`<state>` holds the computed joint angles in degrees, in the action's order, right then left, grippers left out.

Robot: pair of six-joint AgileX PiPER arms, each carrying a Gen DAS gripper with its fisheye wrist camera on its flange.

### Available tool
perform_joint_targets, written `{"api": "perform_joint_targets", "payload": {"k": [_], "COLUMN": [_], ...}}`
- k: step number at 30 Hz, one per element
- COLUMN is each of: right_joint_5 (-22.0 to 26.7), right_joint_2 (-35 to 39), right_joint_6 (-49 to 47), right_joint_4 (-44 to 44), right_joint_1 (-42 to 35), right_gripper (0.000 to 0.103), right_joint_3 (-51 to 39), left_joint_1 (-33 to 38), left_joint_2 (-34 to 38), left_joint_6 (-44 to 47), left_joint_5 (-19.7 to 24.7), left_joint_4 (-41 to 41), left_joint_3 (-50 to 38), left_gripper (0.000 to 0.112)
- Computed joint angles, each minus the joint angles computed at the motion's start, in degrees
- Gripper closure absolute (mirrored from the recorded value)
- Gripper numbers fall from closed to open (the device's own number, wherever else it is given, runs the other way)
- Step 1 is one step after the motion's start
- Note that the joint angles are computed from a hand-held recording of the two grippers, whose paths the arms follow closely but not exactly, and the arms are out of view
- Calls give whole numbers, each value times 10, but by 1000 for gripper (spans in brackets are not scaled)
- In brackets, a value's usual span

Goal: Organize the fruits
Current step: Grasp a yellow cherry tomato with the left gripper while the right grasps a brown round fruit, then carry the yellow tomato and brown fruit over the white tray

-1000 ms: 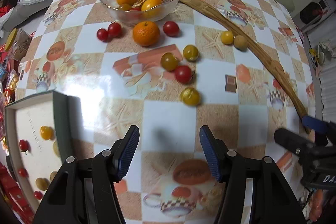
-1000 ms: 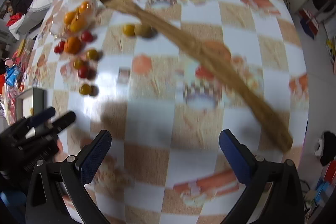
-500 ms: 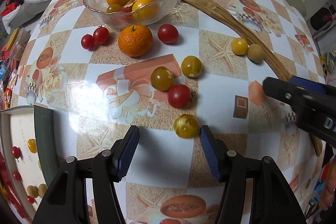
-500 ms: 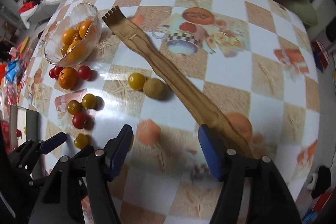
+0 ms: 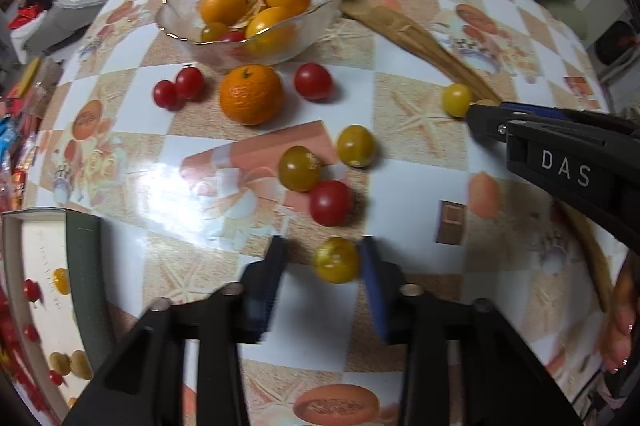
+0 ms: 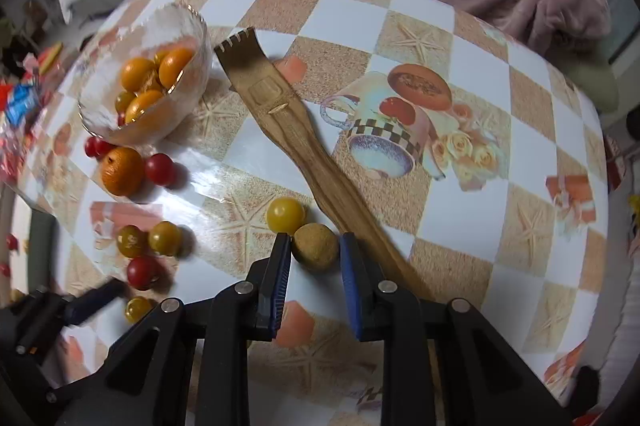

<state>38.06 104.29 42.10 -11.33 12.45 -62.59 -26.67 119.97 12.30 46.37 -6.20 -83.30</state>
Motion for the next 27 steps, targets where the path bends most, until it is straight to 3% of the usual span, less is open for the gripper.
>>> {"api": "perform_joint_targets", "payload": {"k": [1,7,14,20,27], "right_joint_5": [-9,-34,-49,-31,23], "right_joint_2": [-11,-94,-189,-252,-320], "right_joint_6": [-2,3,75,151,230], "right_joint_4": [9,70,110,126,120], "right_joint_1": [-2,11,78,135,203], "right_gripper": [76,76,76,76,76], "right_joint_3": [13,110,219,267,276], "left_joint_1": [7,40,61,59,64], "left_joint_2": [-3,-19,-56,-96,-177], "left_joint_6": [22,94,133,135,140], "left_joint_5": [8,24,37,48,82], "left_joint_4": [-21,-75,-84,-69,-58], "left_joint_3": [1,19,61,91,133], "left_gripper": [88,89,89,89,89]}}
